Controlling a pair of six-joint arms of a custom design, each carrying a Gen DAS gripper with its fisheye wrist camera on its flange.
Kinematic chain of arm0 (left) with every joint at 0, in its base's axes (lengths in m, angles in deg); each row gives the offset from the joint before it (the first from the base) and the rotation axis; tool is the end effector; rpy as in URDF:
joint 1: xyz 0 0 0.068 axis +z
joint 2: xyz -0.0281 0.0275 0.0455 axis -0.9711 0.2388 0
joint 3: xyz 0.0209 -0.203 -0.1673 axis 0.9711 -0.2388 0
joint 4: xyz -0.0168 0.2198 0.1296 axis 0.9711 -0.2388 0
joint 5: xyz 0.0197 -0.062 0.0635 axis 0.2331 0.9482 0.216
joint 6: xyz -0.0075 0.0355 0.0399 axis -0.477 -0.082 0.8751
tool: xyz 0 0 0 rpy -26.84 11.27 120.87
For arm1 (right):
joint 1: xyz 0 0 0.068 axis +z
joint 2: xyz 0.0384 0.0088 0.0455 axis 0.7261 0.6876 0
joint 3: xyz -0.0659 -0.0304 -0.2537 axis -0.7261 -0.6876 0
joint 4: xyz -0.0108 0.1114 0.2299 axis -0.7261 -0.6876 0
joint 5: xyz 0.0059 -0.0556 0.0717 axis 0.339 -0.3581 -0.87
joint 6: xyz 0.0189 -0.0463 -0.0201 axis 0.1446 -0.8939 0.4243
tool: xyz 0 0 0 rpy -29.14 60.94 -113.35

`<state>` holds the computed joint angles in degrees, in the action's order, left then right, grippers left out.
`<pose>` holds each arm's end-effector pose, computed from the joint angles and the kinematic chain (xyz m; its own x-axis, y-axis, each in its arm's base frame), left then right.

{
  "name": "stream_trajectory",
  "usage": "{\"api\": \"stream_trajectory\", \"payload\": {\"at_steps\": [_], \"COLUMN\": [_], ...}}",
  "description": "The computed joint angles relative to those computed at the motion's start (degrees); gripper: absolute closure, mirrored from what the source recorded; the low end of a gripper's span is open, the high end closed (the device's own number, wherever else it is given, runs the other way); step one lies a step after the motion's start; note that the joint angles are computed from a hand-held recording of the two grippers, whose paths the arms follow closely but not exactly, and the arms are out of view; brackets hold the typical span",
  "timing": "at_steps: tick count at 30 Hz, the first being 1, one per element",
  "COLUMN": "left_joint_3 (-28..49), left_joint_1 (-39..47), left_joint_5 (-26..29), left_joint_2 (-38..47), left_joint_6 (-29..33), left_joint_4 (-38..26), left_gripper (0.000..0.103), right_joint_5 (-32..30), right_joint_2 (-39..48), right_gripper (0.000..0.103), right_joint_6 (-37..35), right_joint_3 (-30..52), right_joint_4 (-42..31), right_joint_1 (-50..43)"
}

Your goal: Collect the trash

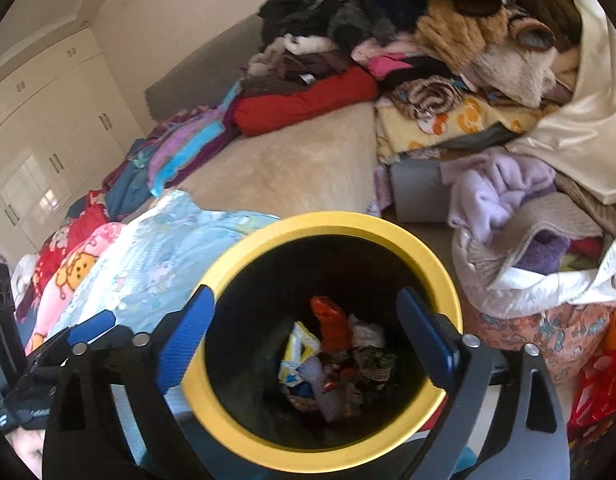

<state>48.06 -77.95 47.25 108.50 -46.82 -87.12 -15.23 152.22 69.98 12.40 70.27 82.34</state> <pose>0.2135 -0.0194 0.1546 -0.6895 0.0782 -0.7200 0.3233 0.9229 -0.2093 0.1849 0.1216 0.1605 -0.6562 0.2704 -0.7044 0.0154 0.9382 0.3458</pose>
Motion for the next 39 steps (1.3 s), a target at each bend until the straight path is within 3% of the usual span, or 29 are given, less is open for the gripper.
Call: {"api": "stream_trajectory", "payload": {"at_steps": [6, 15, 18, 24, 28, 34, 39], "left_joint_3": [-1.13, -3.39, -4.13, -5.82, -6.98, -8.43, -9.16], "left_joint_1": [8.53, 23.71, 29.47, 42.51, 50.73, 61.04, 61.07], "left_joint_5": [2.35, 9.28, 13.06, 22.54, 28.55, 36.41, 36.8], "left_joint_2": [-6.34, -17.48, -20.43, -26.95, -30.05, -32.62, -33.42], "left_joint_6": [2.32, 9.22, 12.31, 18.36, 23.52, 28.93, 28.39], "left_joint_4": [-3.19, -9.18, -10.95, -15.55, -19.02, -22.22, -21.42], "left_gripper": [0.011, 0.011, 0.011, 0.011, 0.011, 0.011, 0.011], "right_joint_5": [1.77, 17.29, 23.47, 43.8, 52.48, 57.08, 56.78], "right_joint_2": [-0.18, -0.19, 0.58, 4.81, 7.75, 10.25, 11.55], "right_gripper": [0.006, 0.006, 0.006, 0.006, 0.006, 0.006, 0.006], "right_joint_6": [3.67, 3.66, 4.16, 2.41, 1.8, 6.73, 7.49], "right_joint_3": [2.0, 2.63, 2.39, 2.39, 2.06, 2.97, 3.87], "right_joint_4": [-1.9, -1.23, -0.28, 4.99, 9.1, 6.35, 5.54], "right_joint_1": [4.83, 19.25, 24.7, 37.88, 43.18, 46.12, 46.23]}}
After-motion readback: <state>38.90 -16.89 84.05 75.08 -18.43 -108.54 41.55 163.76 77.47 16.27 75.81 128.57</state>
